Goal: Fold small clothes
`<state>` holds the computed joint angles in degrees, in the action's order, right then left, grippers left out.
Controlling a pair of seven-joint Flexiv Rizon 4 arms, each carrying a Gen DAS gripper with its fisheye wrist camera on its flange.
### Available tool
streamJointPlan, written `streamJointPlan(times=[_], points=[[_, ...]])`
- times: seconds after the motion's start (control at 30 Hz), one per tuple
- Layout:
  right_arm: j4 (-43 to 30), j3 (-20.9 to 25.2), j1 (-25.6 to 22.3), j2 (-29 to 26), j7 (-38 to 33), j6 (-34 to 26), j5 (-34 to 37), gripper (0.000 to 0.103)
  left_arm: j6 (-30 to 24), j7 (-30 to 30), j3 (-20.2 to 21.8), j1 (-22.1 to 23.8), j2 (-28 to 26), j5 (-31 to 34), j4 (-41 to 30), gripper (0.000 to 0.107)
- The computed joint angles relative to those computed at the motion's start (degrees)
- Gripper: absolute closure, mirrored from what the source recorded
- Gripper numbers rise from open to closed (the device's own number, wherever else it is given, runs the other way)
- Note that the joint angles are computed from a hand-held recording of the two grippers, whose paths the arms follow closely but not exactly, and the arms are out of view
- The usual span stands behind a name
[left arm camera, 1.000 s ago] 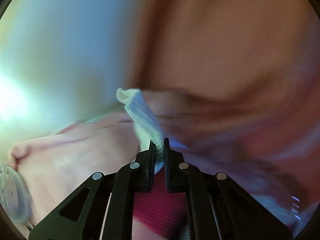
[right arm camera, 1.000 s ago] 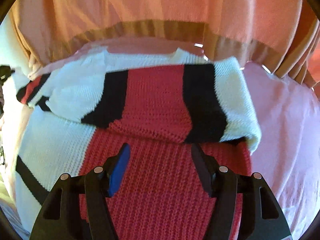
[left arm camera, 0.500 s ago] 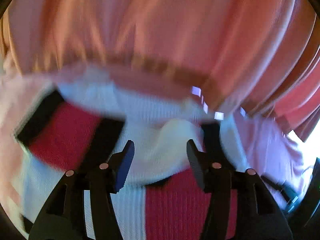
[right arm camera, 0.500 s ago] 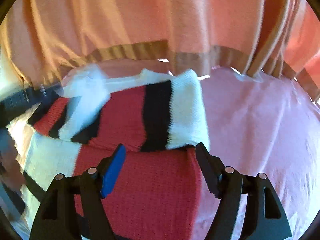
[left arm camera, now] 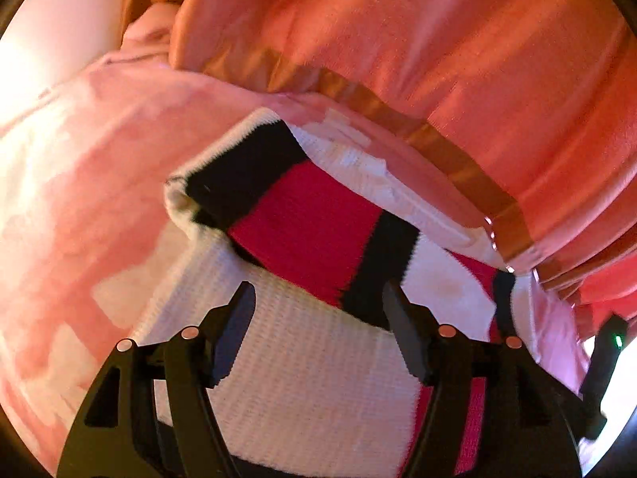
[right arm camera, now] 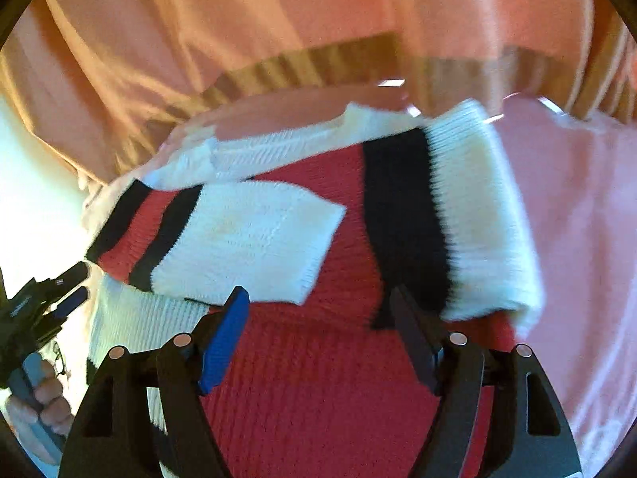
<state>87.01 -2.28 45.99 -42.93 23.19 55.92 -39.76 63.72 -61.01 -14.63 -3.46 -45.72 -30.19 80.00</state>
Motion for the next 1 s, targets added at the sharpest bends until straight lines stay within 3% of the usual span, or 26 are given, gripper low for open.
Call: streamJointPlan(times=[0.13,0.2,0.23,0.27,0.33,0.43,0.53,0.67,0.7,0.73,0.77,0.93,1.0], points=[[-3.19,-0.33,0.52,-2.81,-1.70,-2.30,0.20,0.030,-0.01,2.68,0.20,1.13,-0.81,0.84,-0.75,0.043],[-3.96,-0.83,0.99,-3.23,-2.80,-2.92,-0.84,0.048,-2.00,1.37,0.90,1.69,-1.70,0.38,-2.12,0.043],[-3.34,-1.40,0.71,-3.32,-2.17,0.50,-1.91,0.076,-2.83,0.86,0.95,2.19,-1.81,-0.04,-2.38,0.043],[-3.20,-1.57,0.51,-3.38,-1.93,1.99,-2.03,0.087,-3.62,0.28,0.83,2.71,-2.21,-0.67,-2.89,0.043],[-3.80,-2.16,0.48,-3.70,-2.34,3.47,-2.46,0.094,-4.05,-1.23,1.38,2.94,-3.32,-1.07,-4.23,0.043],[-5.69,-1.83,0.55,-4.33,-5.06,1.23,-1.89,0.094,-5.02,-2.18,0.23,3.99,-4.35,-2.55,-5.75,0.043],[-5.14,-1.62,-0.25,-4.62,-4.54,4.79,-0.72,0.087,-10.53,-4.13,-2.85,5.90,-6.61,-7.16,-9.11,0.043],[-3.15,-3.99,0.39,-4.39,-0.73,9.74,-0.43,0.078,-15.38,-13.97,1.15,3.16,-12.02,-6.19,-18.62,0.043],[-3.07,-4.24,0.52,-4.40,-0.86,10.00,-0.51,0.079,-15.07,-15.64,1.69,2.80,-12.91,-5.64,-19.99,0.043],[-3.17,-4.74,0.71,-4.54,-0.94,10.50,-0.88,0.092,-14.86,-17.62,2.37,2.39,-13.89,-4.96,-21.58,0.044],[-3.10,-5.54,1.12,-4.55,-0.55,11.04,-1.43,0.096,-14.93,-20.21,3.42,1.89,-14.68,-3.98,-23.11,0.046],[1.22,-12.84,5.19,1.67,5.77,9.70,-11.22,0.096,-16.62,-24.93,3.00,2.09,-17.45,-2.01,-27.96,0.067],[2.85,-11.57,5.17,4.75,4.10,3.24,-12.56,0.096,-16.99,-24.94,3.16,1.76,-17.88,-0.65,-28.85,0.075]])
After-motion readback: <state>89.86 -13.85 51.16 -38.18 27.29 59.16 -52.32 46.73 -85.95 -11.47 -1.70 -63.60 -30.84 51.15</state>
